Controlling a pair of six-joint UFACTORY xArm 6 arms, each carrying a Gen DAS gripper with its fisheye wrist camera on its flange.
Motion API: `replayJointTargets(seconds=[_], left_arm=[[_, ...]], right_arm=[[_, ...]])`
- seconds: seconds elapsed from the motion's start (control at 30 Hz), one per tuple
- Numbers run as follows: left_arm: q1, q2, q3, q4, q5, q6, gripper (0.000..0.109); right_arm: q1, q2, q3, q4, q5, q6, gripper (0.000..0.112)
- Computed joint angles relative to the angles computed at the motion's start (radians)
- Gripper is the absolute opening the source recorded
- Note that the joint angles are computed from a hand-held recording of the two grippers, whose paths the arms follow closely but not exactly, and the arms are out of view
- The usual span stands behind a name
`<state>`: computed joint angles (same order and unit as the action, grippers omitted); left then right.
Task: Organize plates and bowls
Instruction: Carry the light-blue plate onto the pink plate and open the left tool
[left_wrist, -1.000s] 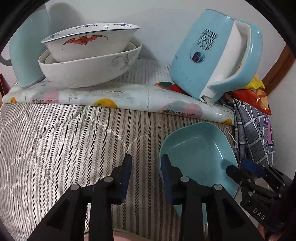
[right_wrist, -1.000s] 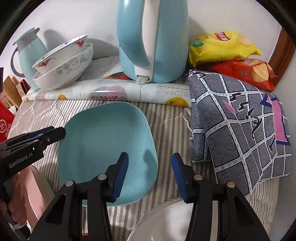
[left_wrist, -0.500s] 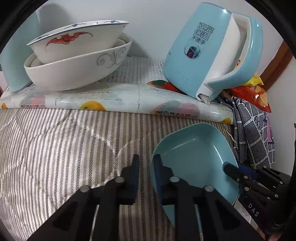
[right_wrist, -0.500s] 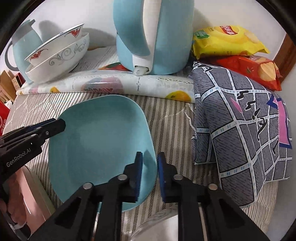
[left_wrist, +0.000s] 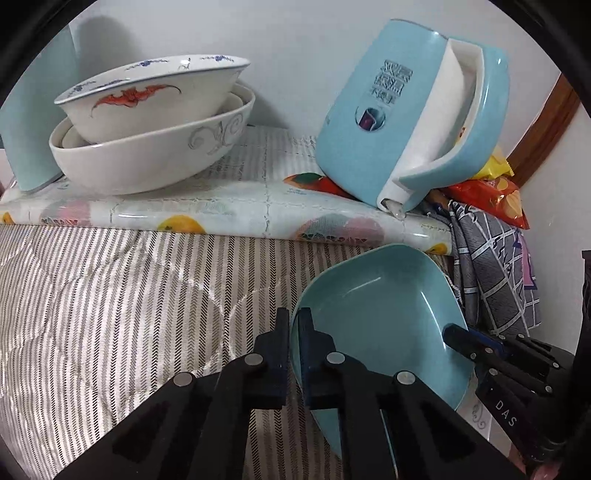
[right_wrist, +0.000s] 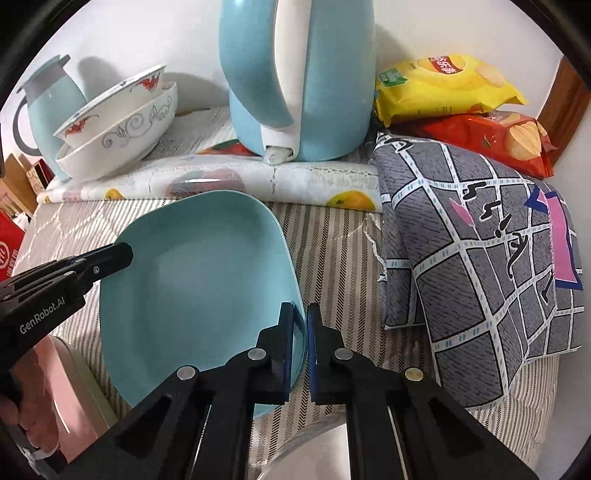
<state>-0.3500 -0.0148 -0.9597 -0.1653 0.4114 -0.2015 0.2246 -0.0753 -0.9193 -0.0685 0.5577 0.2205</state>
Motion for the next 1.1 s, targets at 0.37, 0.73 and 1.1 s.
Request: replayJointTargets(seconds=[0.37,0.73,1.1], left_arm=[[0.014,-0.101,0.045,0.017,0.016,-0.021,0.006],[0.022,-0.259,0.142,0.101,0.042,-0.105,0.006],[0.034,-0.458,0.278,0.177,0.089,-0.19,0.005]], right_arm=[[0.019,-0.082,0.033,0.023,-0.022,0.005,0.006],[0.053,-0.209,0.098,0.018,-0.018,0.013,0.006],[0.122,-0.346,0.186,-0.005,-0.02,0.056,0.006]])
